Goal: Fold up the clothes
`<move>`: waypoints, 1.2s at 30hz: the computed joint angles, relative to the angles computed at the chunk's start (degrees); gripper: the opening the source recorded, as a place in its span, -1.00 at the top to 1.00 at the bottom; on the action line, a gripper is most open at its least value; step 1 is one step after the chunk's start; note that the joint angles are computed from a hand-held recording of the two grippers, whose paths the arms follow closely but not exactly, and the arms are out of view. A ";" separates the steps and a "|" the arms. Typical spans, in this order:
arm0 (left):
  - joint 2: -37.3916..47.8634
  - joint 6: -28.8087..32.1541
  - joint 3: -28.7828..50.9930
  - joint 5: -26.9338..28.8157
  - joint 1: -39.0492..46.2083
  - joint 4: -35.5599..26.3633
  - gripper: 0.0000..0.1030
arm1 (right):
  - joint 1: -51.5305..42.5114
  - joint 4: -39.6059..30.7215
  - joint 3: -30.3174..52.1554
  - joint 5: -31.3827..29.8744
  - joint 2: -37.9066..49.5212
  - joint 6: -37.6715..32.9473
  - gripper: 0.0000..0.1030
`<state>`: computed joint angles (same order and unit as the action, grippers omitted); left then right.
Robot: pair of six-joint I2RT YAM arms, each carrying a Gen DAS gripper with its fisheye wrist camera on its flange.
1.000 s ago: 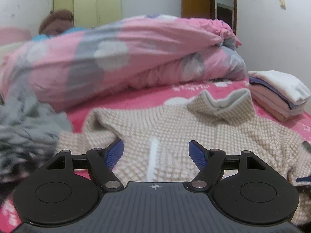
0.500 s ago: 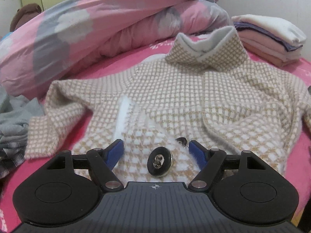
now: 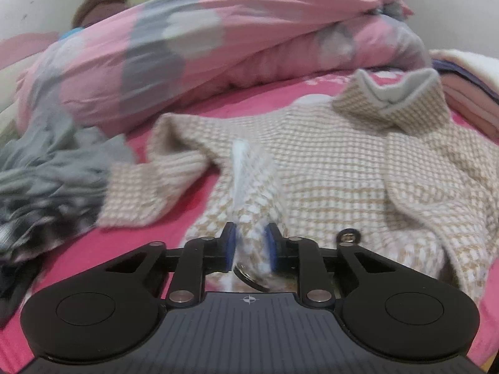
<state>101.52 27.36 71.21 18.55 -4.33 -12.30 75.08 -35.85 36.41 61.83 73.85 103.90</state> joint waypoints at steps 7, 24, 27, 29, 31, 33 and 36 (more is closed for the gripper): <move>-1.27 -4.10 -0.17 -0.64 3.83 -1.88 0.62 | 1.98 -0.81 -3.04 0.83 -0.40 6.18 0.23; -2.36 -6.92 -4.22 8.12 14.82 -12.00 0.64 | -2.52 11.43 -5.23 -3.99 -2.03 -7.43 0.23; -0.92 -5.14 -4.32 9.83 16.87 -14.73 0.64 | -5.61 16.94 -4.71 -7.16 -1.53 -15.56 0.23; -1.26 -3.45 -5.76 10.57 18.20 -13.86 0.61 | -7.58 19.84 -3.76 -9.13 -0.89 -20.29 0.23; -1.39 -0.40 -5.75 11.94 19.89 -14.89 0.60 | -9.35 22.12 -2.41 -10.87 -0.05 -24.49 0.23; -1.69 2.74 -5.73 13.47 21.80 -15.94 0.46 | -11.09 25.55 -0.81 -12.46 1.32 -29.63 0.23; -1.19 7.58 -3.85 18.24 25.79 -19.65 0.25 | -14.14 32.08 3.36 -15.36 5.81 -39.82 0.00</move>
<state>100.32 34.94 67.35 36.80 21.46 -31.95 60.94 -3.77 39.77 46.47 79.66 64.08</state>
